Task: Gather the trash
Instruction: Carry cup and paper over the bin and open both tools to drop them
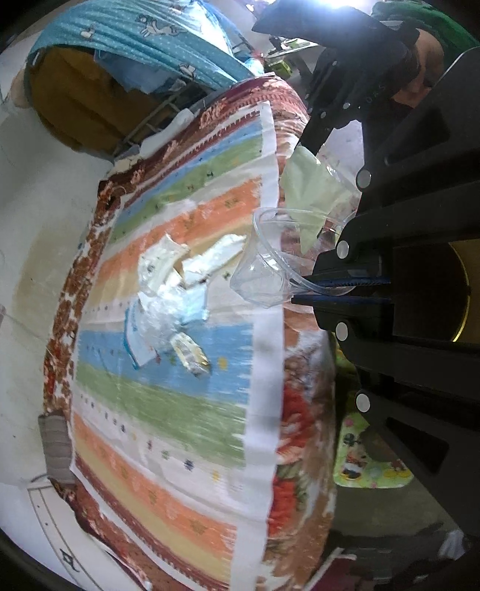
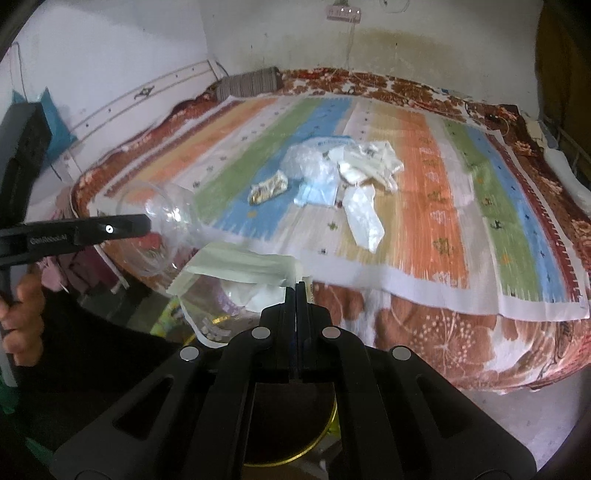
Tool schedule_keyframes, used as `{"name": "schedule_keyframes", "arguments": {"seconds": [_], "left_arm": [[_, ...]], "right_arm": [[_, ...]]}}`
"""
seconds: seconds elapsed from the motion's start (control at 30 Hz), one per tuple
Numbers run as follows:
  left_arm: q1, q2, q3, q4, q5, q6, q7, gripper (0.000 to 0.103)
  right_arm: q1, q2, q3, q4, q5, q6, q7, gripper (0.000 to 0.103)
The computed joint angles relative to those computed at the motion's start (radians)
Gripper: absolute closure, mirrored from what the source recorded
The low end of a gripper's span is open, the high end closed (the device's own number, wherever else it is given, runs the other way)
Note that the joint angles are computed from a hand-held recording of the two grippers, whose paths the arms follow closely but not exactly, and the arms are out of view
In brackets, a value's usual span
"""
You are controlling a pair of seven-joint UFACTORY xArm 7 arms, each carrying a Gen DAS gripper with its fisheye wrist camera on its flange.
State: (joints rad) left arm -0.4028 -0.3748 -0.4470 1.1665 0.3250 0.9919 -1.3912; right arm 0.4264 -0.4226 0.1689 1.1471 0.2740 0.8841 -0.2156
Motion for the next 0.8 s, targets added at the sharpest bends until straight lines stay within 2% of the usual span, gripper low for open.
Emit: {"name": "schedule_keyframes", "arguments": {"seconds": [0.13,0.33,0.53,0.8], "left_arm": [[-0.01,-0.009,-0.002,-0.016,-0.032,0.02,-0.028,0.1],[-0.05,0.053,0.005,0.003,-0.089,0.055,0.004,0.1],[-0.095,0.103,0.036,-0.005,-0.152,0.07,0.01,0.1],[-0.117,0.162,0.098,-0.029,-0.277,0.067,0.029,0.1]], "right_arm": [[-0.007,-0.015,0.012,-0.028,-0.028,0.026,0.021,0.103],[-0.012,-0.016,0.023,-0.057,-0.057,0.082,0.049,0.103],[-0.017,0.025,0.042,-0.059,-0.099,0.143,0.085,0.103],[-0.01,0.105,0.063,-0.047,-0.148,0.216,0.137,0.103]]}}
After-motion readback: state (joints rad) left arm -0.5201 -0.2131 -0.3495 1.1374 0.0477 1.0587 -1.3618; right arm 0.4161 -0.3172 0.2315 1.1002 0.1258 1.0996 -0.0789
